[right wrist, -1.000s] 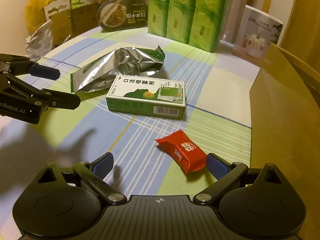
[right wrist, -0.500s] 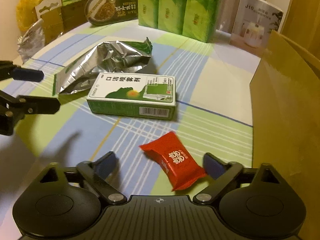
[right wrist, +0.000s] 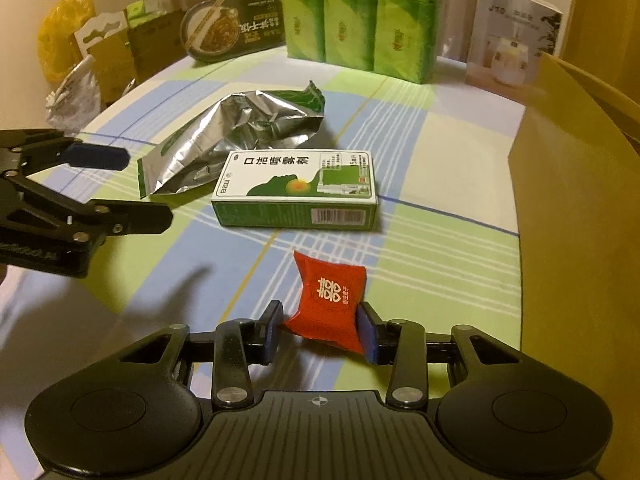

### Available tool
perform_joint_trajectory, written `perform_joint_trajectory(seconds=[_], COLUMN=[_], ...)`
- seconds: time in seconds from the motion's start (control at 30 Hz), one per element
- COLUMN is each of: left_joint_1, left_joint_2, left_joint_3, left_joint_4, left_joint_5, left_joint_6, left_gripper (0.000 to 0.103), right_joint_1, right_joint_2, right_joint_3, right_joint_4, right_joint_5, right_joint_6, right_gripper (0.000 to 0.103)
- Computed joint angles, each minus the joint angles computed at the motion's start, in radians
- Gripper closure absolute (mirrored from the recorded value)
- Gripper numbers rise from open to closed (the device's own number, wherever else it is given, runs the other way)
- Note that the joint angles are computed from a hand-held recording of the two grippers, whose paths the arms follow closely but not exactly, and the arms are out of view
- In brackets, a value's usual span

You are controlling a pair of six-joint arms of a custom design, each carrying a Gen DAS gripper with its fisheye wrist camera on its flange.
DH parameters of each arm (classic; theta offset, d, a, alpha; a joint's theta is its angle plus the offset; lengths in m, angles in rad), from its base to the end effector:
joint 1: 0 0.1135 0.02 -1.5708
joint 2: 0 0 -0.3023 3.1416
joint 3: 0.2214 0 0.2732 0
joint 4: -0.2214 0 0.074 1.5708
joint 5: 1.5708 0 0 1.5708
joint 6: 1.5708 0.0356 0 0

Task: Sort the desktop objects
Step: 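Grasp the red candy packet with the right gripper, then grasp the green-and-white box with the left gripper while the right holds the red packet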

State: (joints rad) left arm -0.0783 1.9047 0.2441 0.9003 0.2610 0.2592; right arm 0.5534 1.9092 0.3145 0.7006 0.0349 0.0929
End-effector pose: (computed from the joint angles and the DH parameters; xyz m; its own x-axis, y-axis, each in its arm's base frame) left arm 0.2320 -0.0274 0.0536 -0.5969 0.2952 -0.7460 0.4293 0.9030 0.0138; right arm 0.2070 0.1264 0.0453 -0.7074 -0.3281 -0.6260 -0.4429 0.8960 0.0310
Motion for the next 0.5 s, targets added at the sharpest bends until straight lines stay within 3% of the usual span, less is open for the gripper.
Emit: perform_joint_trajectory(seconds=[0.27, 0.5], left_joint_1=[-0.020, -0.113], left_joint_2=[0.042, 0.062], left_joint_3=[0.031, 0.099], left_joint_4=[0.012, -0.021], left_joint_5=[0.090, 0.041], left_joint_6=[0.126, 0.251], left_gripper=[0.025, 0.026], right_joint_1=[0.040, 0.016], right_joint_2=[-0.012, -0.016], right_joint_3=[-0.098, -0.136], right_joint_4=[0.104, 0.148], right_joint_5=[0.021, 0.004], right_joint_6=[0.041, 0.043], right_gripper=[0.067, 0.067])
